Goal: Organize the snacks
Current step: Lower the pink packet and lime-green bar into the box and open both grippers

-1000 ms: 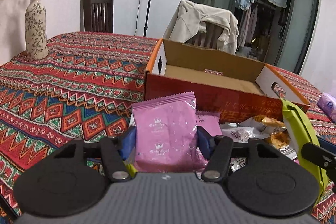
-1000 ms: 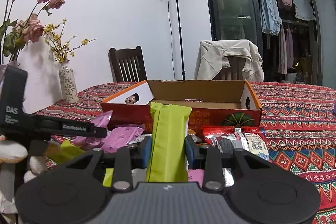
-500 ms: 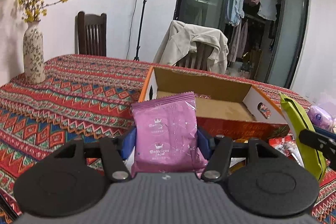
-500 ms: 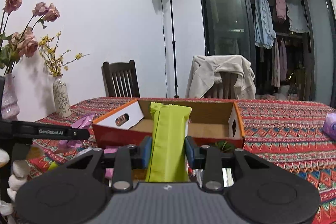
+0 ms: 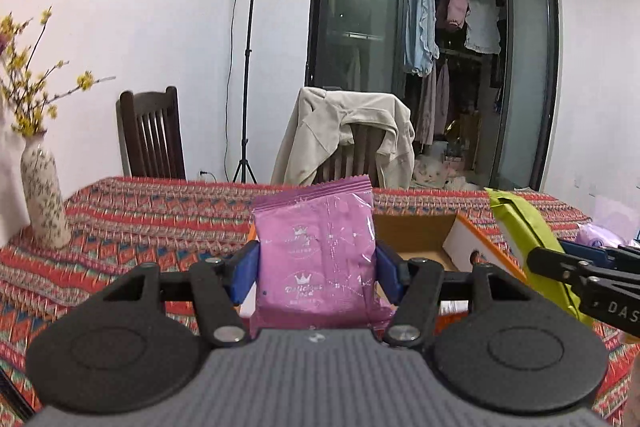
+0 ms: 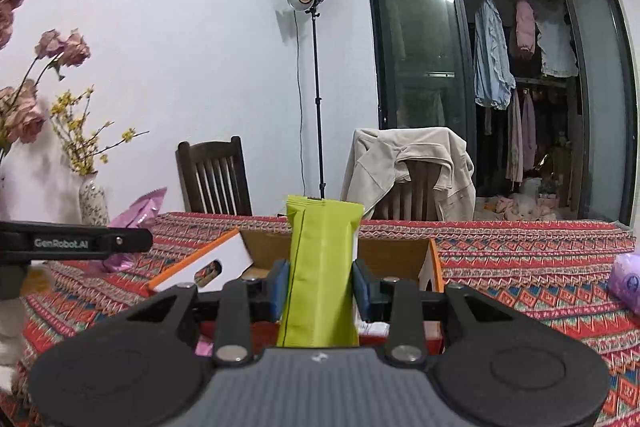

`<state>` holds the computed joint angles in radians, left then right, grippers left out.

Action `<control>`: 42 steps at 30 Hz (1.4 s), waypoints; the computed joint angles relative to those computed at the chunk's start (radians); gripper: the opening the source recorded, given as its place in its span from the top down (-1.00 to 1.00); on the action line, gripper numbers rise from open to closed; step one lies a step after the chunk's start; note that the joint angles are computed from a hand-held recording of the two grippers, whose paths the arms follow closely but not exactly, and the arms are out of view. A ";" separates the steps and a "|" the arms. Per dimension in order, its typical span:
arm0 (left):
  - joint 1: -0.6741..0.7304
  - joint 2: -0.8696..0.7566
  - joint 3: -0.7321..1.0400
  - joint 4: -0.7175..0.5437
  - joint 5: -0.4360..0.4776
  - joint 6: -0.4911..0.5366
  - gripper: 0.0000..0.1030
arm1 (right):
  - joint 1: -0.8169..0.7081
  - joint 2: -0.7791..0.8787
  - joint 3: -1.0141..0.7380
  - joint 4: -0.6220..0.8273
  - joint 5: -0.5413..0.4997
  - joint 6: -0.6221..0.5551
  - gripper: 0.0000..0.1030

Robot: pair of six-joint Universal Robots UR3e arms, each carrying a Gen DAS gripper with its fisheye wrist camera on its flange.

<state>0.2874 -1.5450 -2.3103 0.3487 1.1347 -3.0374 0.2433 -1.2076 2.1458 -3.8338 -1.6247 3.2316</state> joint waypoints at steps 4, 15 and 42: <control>-0.058 -0.062 0.126 -0.056 0.047 -0.031 -0.20 | -0.018 0.011 -0.119 0.117 0.006 0.005 0.36; -0.193 -0.313 0.493 -0.211 0.229 -0.057 -0.20 | -0.058 0.158 -0.492 0.454 -0.011 0.004 0.36; -0.176 -0.533 0.617 -0.212 0.252 -0.091 -1.00 | -0.128 0.302 -0.688 0.723 0.022 0.067 -0.90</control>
<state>0.1116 -2.0783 -1.6933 0.1363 1.3867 -3.1285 0.1157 -0.9052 1.4582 -3.1106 -1.6030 3.2981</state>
